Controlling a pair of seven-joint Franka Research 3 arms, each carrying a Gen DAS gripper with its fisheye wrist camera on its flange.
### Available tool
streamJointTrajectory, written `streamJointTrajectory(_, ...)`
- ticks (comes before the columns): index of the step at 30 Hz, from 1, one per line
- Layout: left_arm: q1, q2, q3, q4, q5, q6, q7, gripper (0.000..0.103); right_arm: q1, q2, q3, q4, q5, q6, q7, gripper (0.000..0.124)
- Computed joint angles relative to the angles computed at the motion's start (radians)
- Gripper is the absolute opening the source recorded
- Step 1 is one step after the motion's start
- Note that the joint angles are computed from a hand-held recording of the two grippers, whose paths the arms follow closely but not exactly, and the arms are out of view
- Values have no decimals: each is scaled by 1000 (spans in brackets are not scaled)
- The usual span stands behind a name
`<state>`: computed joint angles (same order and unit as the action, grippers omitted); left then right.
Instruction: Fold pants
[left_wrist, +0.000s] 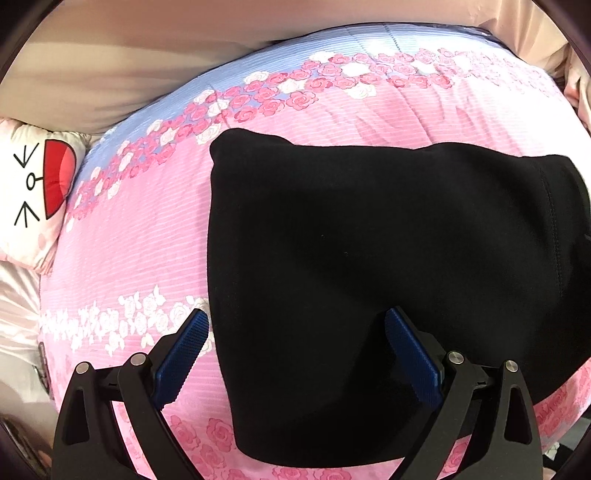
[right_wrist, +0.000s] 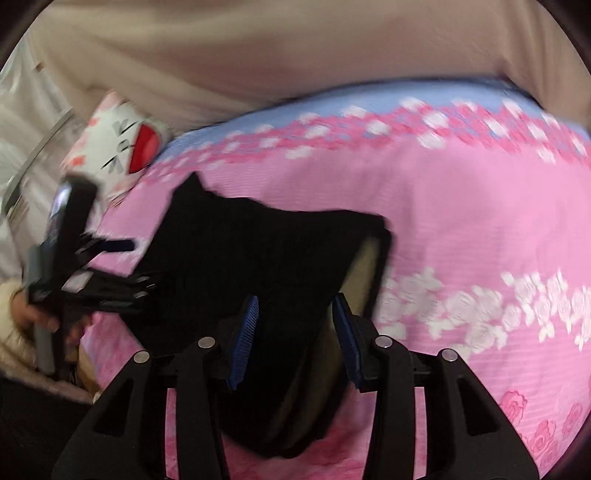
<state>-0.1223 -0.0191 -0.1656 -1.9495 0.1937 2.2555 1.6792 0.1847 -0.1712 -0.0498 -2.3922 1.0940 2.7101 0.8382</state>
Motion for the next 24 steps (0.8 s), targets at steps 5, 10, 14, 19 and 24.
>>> streamJointTrajectory(5, -2, -5, -2, -4, 15, -9, -24, 95, -43, 16, -73, 40, 190, -293, -229, 42)
streamJointTrajectory(10, -1, -21, 0, -21, 17, -9, -31, 95, -99, -16, -16, -23, 160, -15, -144, 45)
streamJointTrajectory(14, -4, -27, -4, -36, 40, -7, -56, 95, -54, 0, 5, -30, 95, 138, -201, 45)
streamJointTrajectory(19, -8, -20, -7, -31, 64, -13, -72, 95, -2, -5, -25, 12, 137, -38, -336, 44)
streamJointTrajectory(24, -9, -18, -7, -32, 81, -12, -89, 96, -25, 50, -22, 58, 160, -138, -293, 47)
